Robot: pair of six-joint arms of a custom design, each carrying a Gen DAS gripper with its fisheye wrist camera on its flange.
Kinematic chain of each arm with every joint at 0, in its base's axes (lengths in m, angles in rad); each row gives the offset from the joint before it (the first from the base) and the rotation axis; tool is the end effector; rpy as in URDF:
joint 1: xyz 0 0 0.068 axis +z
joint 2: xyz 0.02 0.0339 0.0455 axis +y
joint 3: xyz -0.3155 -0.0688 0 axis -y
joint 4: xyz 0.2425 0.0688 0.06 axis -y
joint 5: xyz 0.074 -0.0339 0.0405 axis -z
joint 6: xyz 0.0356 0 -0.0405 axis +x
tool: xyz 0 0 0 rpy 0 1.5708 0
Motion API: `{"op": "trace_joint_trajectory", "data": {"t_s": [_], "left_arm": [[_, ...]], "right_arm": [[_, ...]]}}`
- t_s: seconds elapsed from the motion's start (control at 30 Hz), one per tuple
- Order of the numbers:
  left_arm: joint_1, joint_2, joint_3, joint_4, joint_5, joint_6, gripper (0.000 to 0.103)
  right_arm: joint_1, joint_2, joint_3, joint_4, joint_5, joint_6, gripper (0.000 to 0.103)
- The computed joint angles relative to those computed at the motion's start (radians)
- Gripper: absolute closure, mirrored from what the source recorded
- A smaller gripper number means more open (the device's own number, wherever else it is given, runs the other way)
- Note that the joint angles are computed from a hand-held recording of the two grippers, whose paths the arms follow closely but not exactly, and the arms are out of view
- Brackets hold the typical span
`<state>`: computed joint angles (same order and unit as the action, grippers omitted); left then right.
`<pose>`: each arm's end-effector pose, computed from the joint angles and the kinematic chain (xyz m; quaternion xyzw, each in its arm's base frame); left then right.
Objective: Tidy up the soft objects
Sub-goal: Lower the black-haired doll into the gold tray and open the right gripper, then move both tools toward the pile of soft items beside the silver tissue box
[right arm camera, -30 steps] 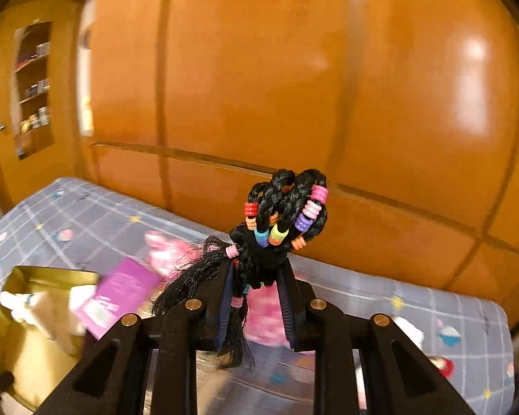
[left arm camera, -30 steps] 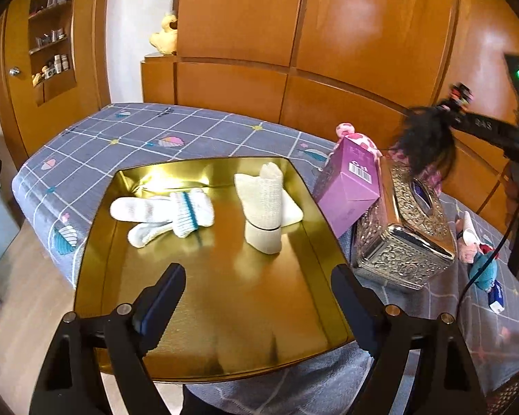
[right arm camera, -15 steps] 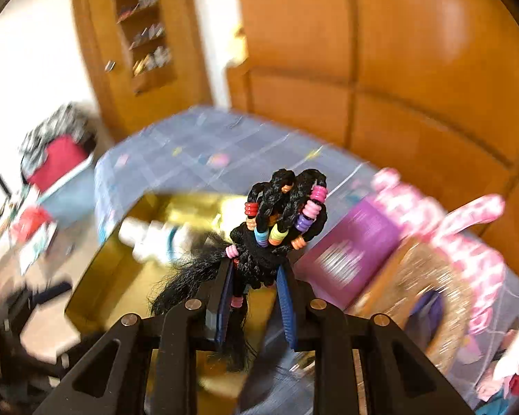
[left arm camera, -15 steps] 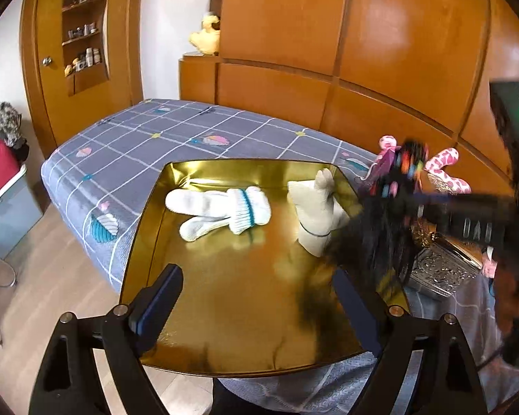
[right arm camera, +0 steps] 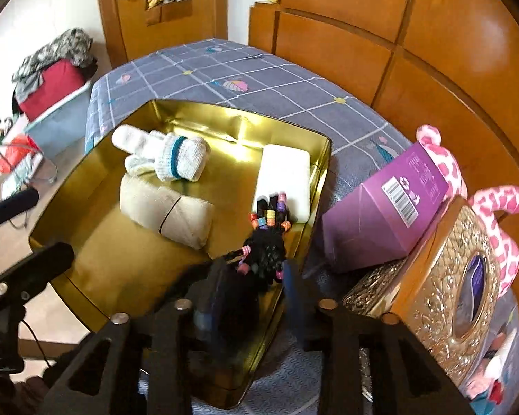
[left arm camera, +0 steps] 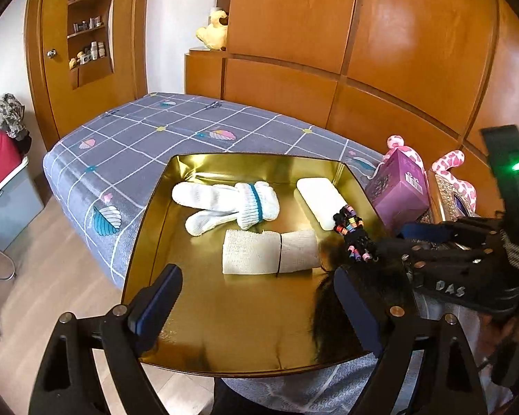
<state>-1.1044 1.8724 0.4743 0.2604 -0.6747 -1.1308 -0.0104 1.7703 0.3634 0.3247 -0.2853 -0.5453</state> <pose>0.1355 -0.2197 0.0938 -0.0833 0.9206 -0.0407 0.3794 0.2322 0.0076 0.0978 -0.2870 0.9172 0.0670 0.2681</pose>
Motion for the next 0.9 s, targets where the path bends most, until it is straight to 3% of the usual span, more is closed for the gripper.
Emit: {"op": "trace_joint_trajectory", "data": {"t_s": [0.1,0.23,0.37,0.5,0.6,0.8,0.83,0.9], "left_arm": [[-0.001,0.002,0.001,0.001,-0.001,0.003,0.013],[-0.006,0.006,0.006,-0.002,-0.004,0.007,0.013],[-0.017,0.004,0.012,-0.009,-0.015,0.007,0.013],[-0.032,0.000,0.021,-0.018,-0.029,0.016,0.013],[-0.048,-0.001,0.034,-0.032,-0.044,0.027,0.011],[-0.082,0.000,0.063,-0.037,-0.065,0.071,0.010],[-0.090,0.001,0.073,-0.044,-0.071,0.079,0.009],[-0.104,0.008,0.097,-0.061,-0.078,0.095,0.008]], "right_arm": [[-0.053,-0.042,-0.012,-0.014,-0.038,-0.006,0.060],[-0.092,-0.130,-0.048,-0.017,-0.068,0.007,0.043],[-0.169,-0.271,-0.124,0.032,-0.104,-0.007,0.042],[-0.238,-0.389,-0.222,0.177,-0.089,0.015,0.040],[-0.265,-0.399,-0.251,0.209,-0.025,0.017,0.036],[-0.536,-0.284,-0.092,-0.173,-0.304,-0.203,0.034],[-0.581,-0.269,-0.074,-0.213,-0.337,-0.239,0.023],[-0.684,-0.217,-0.011,-0.327,-0.410,-0.319,0.014]]}}
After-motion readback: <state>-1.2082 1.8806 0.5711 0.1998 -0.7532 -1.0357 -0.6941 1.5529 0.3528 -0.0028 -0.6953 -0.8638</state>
